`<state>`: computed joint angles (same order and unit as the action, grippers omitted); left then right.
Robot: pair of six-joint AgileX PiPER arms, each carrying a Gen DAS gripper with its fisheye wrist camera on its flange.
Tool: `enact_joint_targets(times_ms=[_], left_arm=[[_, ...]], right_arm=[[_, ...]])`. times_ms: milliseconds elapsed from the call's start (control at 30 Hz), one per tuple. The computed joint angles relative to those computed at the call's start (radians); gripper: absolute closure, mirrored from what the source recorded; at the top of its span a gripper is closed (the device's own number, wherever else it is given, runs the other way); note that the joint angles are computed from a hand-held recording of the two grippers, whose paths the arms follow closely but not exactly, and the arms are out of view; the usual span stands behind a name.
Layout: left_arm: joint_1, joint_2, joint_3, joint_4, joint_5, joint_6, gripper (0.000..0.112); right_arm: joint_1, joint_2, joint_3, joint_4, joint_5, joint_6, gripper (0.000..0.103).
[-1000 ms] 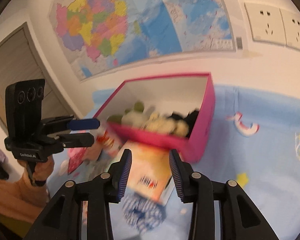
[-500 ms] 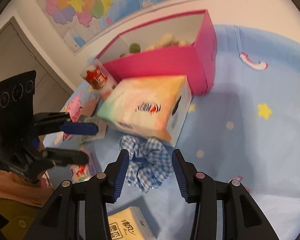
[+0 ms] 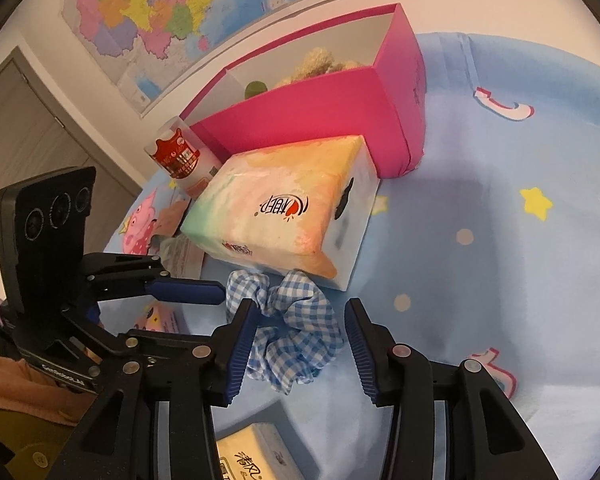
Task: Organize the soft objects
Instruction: 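Reach the right tool to the blue gingham scrunchie and grasp it, then lift the scrunchie with the right tool over the pink box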
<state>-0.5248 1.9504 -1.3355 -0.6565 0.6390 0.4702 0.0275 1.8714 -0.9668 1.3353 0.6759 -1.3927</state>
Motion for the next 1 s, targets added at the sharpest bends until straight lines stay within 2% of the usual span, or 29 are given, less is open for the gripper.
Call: enact_joint_targets(times_ms=[100, 200, 300, 367, 500, 533, 667, 1000], left_arm=[[0.002, 0.025, -0.028, 0.004, 0.017, -0.011, 0.063], [0.000, 0.043, -0.047, 0.010, 0.032, -0.026, 0.074], [0.001, 0.061, -0.067, 0.013, 0.049, -0.040, 0.078], [-0.001, 0.072, -0.084, 0.017, 0.055, -0.047, 0.080], [0.003, 0.077, -0.091, 0.002, 0.058, -0.030, 0.085], [0.002, 0.076, -0.090, 0.005, 0.055, -0.030, 0.087], [0.014, 0.072, -0.090, -0.039, 0.070, 0.021, 0.088], [0.013, -0.041, -0.047, -0.082, 0.054, 0.090, 0.088]], right_arm=[[0.013, 0.003, -0.006, -0.004, -0.014, 0.003, 0.057], [0.022, 0.009, -0.014, -0.002, -0.018, -0.001, 0.057], [0.033, 0.011, -0.019, -0.011, -0.026, -0.001, 0.058], [0.042, 0.009, -0.019, -0.022, -0.039, -0.001, 0.063], [0.050, 0.006, -0.014, -0.038, -0.054, 0.001, 0.085], [0.046, 0.003, -0.009, -0.030, -0.050, -0.009, 0.086], [0.034, -0.023, 0.014, -0.002, -0.025, -0.047, 0.089], [0.016, -0.173, 0.047, 0.002, 0.012, -0.089, 0.089]])
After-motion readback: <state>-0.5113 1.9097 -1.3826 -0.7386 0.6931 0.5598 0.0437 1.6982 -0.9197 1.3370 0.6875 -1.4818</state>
